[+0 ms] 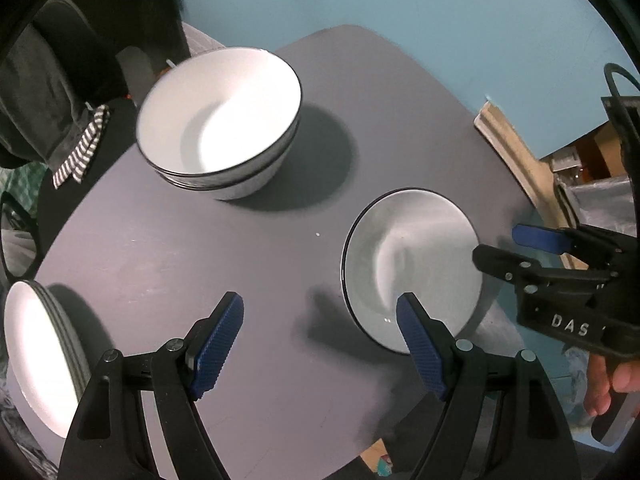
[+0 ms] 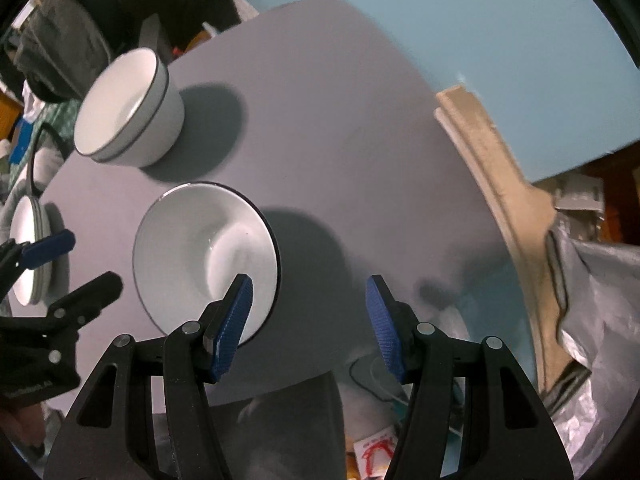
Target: Organize plates and bowls
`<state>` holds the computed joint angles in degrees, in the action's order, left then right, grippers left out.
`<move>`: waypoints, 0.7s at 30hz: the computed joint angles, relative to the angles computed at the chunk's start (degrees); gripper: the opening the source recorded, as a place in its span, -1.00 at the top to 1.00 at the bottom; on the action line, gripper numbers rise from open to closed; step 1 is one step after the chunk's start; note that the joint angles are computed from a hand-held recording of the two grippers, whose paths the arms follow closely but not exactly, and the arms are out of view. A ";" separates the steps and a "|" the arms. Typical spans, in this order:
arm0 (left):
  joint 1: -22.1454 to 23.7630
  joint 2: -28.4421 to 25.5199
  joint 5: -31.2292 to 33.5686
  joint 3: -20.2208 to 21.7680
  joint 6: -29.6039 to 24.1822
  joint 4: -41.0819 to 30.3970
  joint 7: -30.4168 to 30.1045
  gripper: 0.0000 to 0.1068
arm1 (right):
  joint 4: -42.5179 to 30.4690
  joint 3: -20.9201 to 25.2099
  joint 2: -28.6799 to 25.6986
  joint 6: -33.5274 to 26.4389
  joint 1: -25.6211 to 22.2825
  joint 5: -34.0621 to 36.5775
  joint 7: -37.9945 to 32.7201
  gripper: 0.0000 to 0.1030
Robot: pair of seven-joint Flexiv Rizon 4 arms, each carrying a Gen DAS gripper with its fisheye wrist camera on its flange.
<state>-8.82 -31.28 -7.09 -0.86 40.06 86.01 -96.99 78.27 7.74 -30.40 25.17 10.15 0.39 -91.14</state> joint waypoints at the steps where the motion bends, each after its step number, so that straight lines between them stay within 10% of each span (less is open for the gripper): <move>1: 0.01 -0.56 -0.15 -0.12 -0.09 -0.31 -0.13 -0.50 | 0.05 0.05 -0.33 0.16 -0.01 0.00 -0.37 -0.11; 21: 0.15 -4.11 -2.09 -0.34 -1.52 -1.29 -3.64 -0.33 | -2.90 1.14 -4.67 -2.92 -0.85 3.01 -4.13 -0.11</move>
